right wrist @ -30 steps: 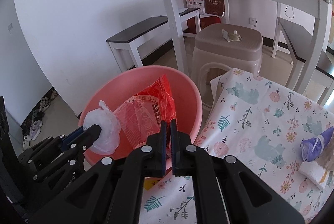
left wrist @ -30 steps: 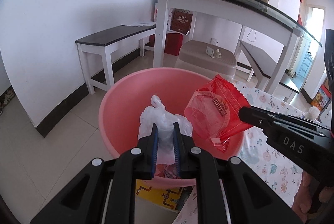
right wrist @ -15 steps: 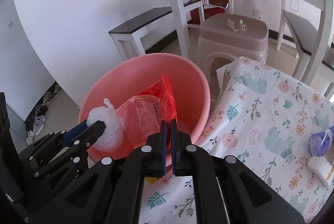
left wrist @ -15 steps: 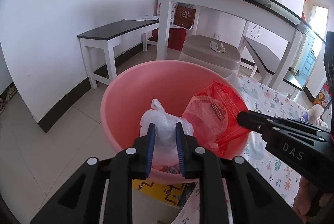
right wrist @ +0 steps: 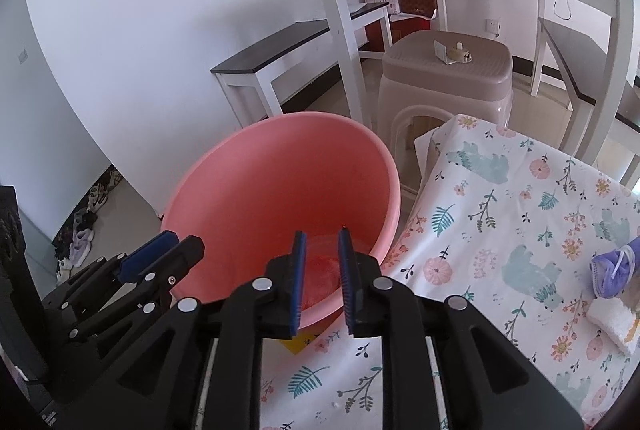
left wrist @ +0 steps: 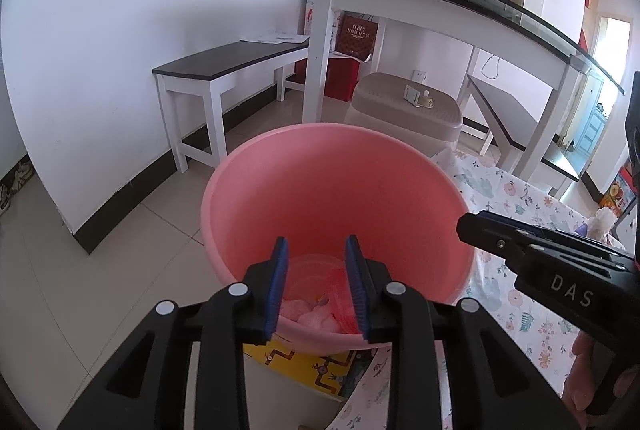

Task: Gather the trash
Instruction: 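Open both tools to drop the white and red bags into the bin, then move both open tools back over the remaining trash on the table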

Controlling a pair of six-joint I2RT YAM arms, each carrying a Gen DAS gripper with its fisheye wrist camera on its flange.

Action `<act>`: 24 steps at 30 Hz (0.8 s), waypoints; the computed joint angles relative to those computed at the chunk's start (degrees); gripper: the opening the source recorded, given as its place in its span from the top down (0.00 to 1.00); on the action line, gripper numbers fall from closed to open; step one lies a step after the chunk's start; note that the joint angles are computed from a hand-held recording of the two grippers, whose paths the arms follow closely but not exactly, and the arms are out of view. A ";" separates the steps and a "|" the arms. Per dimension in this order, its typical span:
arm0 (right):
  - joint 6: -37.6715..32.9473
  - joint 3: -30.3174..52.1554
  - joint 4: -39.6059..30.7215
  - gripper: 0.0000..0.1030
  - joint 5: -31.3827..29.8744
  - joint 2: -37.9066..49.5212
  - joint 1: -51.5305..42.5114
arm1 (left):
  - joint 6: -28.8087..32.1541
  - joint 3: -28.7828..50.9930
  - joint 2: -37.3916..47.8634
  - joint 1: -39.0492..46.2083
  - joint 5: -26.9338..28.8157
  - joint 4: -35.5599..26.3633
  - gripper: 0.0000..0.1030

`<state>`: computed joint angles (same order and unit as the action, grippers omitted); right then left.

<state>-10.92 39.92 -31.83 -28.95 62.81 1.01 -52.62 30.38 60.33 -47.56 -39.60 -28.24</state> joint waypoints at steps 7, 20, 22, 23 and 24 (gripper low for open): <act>-1.94 -0.45 -2.45 0.84 -2.44 -3.44 -3.32 | -1.75 2.42 -1.15 -4.22 -3.96 -4.18 0.73; -11.32 2.60 -14.20 0.84 -11.58 -10.56 -16.91 | -7.54 10.76 0.46 -15.16 -11.65 -13.16 0.73; -14.66 3.45 -17.22 0.80 -13.58 -11.10 -20.28 | -8.02 12.09 1.36 -16.57 -12.40 -13.85 0.73; -16.60 3.89 -18.85 0.74 -14.97 -11.36 -22.48 | -8.41 12.65 1.76 -17.24 -12.78 -14.34 0.73; -18.48 4.23 -20.41 0.71 -16.21 -11.67 -24.58 | -8.88 13.41 2.40 -18.07 -13.23 -14.91 0.73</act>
<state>-29.40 44.15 -52.25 -45.15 51.15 -23.56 -61.50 43.79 62.73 -65.63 -52.83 -43.14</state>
